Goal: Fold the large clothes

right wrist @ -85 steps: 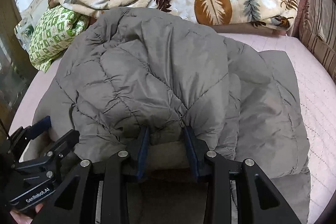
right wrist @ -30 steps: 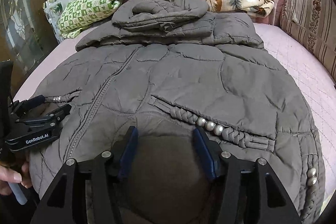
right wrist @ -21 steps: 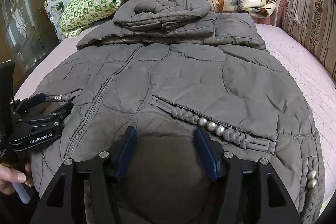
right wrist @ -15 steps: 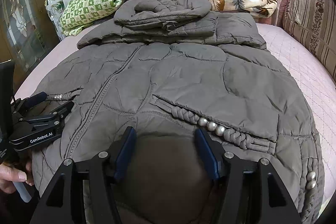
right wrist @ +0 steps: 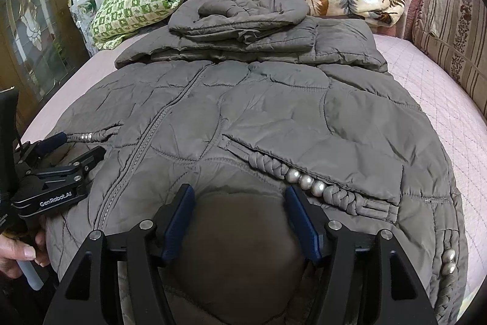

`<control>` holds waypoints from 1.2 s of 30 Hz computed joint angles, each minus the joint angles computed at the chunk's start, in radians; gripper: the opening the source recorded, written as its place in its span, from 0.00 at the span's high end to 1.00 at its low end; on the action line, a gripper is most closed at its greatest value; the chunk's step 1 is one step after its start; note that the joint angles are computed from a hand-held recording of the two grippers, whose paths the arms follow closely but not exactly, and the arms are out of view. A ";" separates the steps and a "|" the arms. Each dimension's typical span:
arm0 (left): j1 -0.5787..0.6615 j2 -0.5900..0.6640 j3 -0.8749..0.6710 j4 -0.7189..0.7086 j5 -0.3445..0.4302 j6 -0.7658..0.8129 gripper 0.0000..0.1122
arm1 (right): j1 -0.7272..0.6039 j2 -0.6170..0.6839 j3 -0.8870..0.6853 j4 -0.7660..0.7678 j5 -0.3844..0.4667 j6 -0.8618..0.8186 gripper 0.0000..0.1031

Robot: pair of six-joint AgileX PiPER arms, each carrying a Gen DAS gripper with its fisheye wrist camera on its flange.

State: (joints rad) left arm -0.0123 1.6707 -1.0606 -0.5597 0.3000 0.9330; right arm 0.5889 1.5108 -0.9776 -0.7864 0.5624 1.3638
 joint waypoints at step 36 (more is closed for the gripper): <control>0.565 0.074 -0.231 -0.263 0.487 0.029 0.15 | -0.187 -0.793 0.525 0.185 0.103 0.258 0.25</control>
